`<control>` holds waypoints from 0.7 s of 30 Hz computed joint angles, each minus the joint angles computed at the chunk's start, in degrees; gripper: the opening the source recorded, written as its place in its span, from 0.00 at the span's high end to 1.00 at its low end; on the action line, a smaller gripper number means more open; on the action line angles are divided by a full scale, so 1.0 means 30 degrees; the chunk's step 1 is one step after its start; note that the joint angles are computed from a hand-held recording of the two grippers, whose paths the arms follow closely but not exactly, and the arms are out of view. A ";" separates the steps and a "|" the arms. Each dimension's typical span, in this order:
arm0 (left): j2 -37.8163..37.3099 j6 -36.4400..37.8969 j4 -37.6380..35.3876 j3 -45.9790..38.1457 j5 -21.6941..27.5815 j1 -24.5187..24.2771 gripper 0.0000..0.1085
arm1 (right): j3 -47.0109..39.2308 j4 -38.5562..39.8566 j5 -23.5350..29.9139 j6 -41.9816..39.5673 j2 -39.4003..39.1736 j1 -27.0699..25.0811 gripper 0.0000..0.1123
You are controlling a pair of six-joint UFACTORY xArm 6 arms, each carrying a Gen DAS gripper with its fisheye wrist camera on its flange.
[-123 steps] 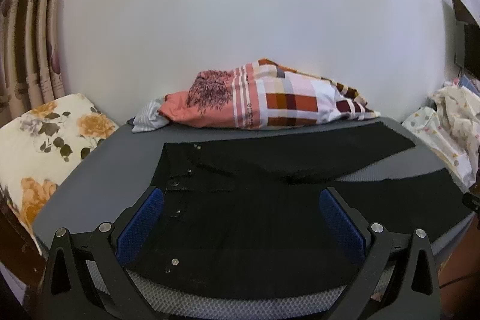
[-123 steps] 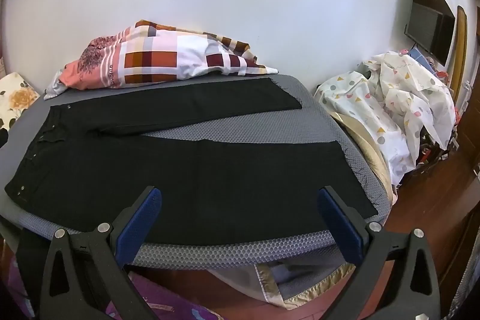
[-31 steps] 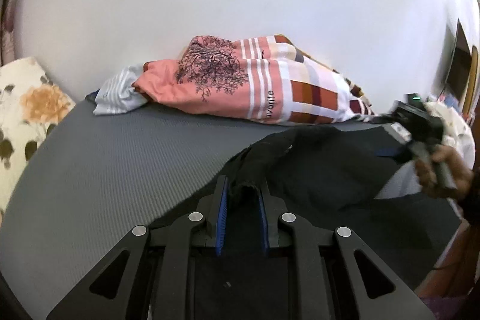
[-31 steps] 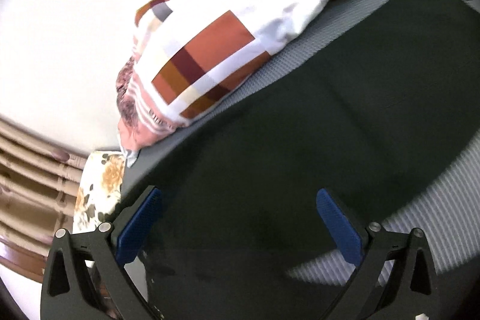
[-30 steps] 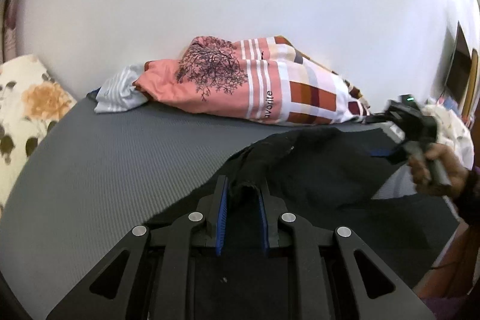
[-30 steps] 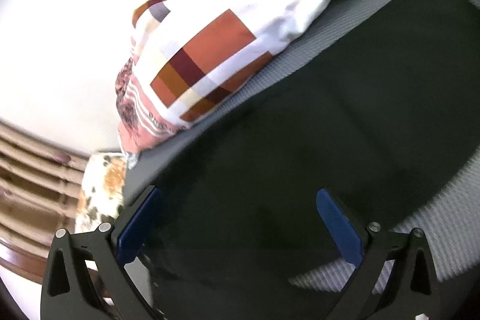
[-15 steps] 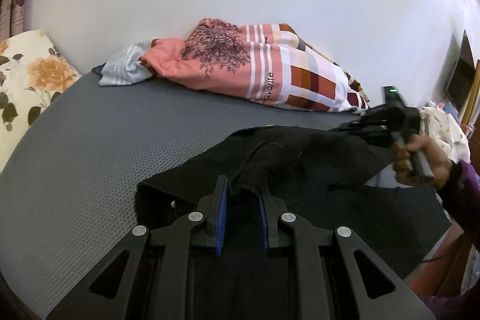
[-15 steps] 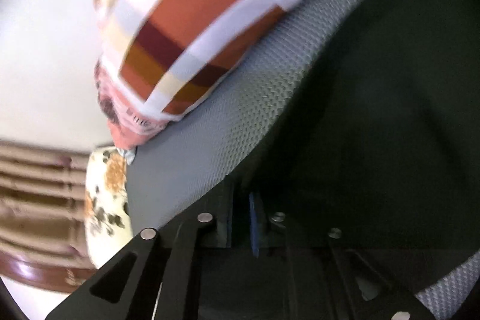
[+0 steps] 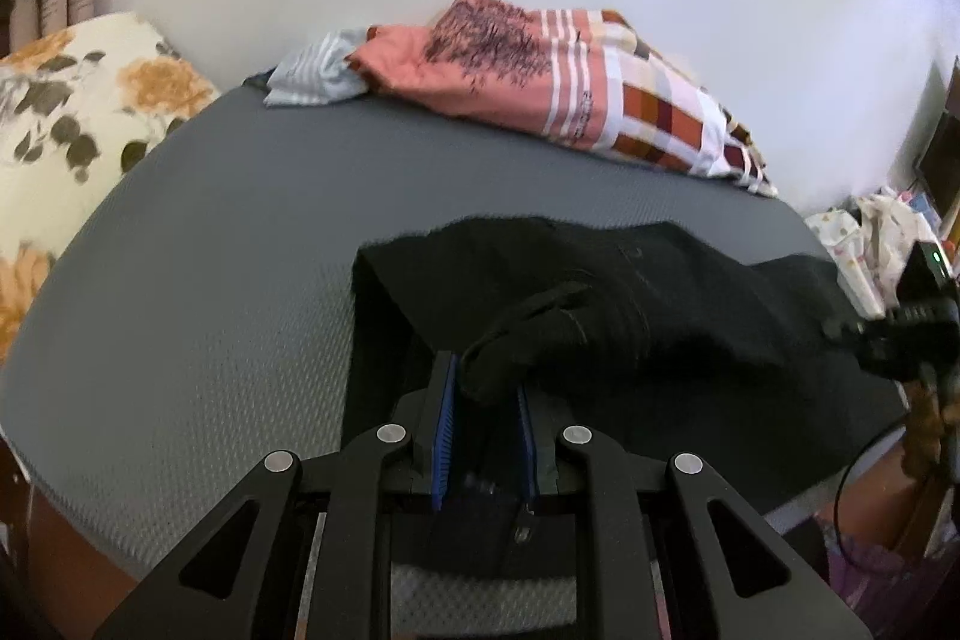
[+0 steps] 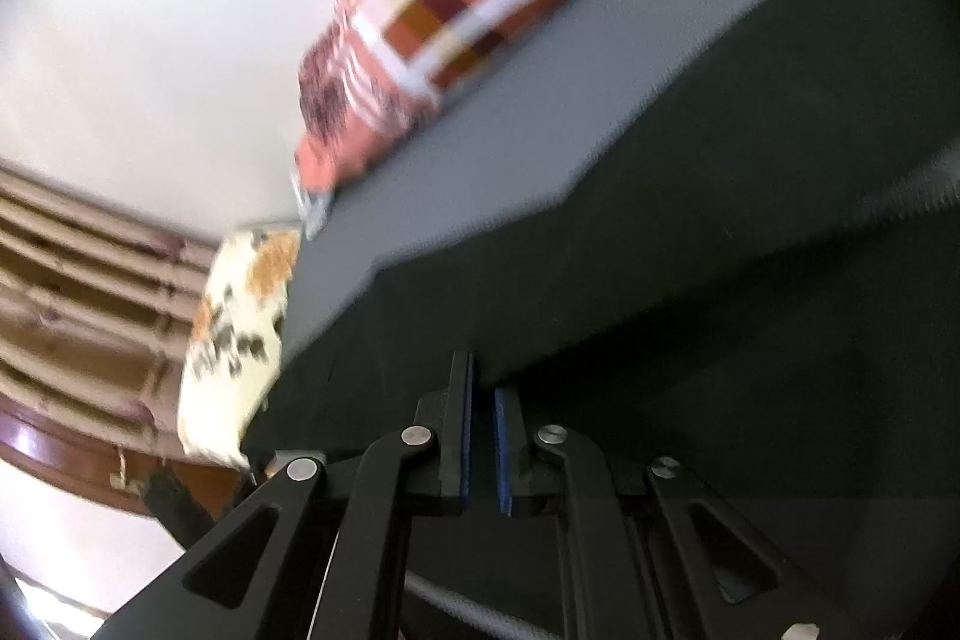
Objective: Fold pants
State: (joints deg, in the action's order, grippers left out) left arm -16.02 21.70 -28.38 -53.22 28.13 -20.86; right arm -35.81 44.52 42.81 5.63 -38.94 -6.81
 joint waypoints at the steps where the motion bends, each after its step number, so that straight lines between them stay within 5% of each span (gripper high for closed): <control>1: -0.0250 -0.0125 0.0311 0.0481 -0.0060 0.0035 0.83 | 0.0650 -0.0498 0.0122 0.0596 -0.0630 0.0259 0.93; 11: -0.1062 -0.0787 0.1464 0.2823 -0.0497 0.0727 0.83 | 0.3651 -0.0878 0.0124 0.2274 -0.2715 0.2660 0.96; 15: -0.1568 -0.0968 0.1825 0.3405 -0.1052 0.0954 0.83 | 0.3661 -0.0226 -0.0300 0.1648 -0.3110 0.2093 0.94; 21: -0.1353 0.0061 0.0543 0.3081 -0.0262 0.1048 0.83 | 0.4458 0.1720 0.0099 0.0602 -0.3798 -0.1221 0.85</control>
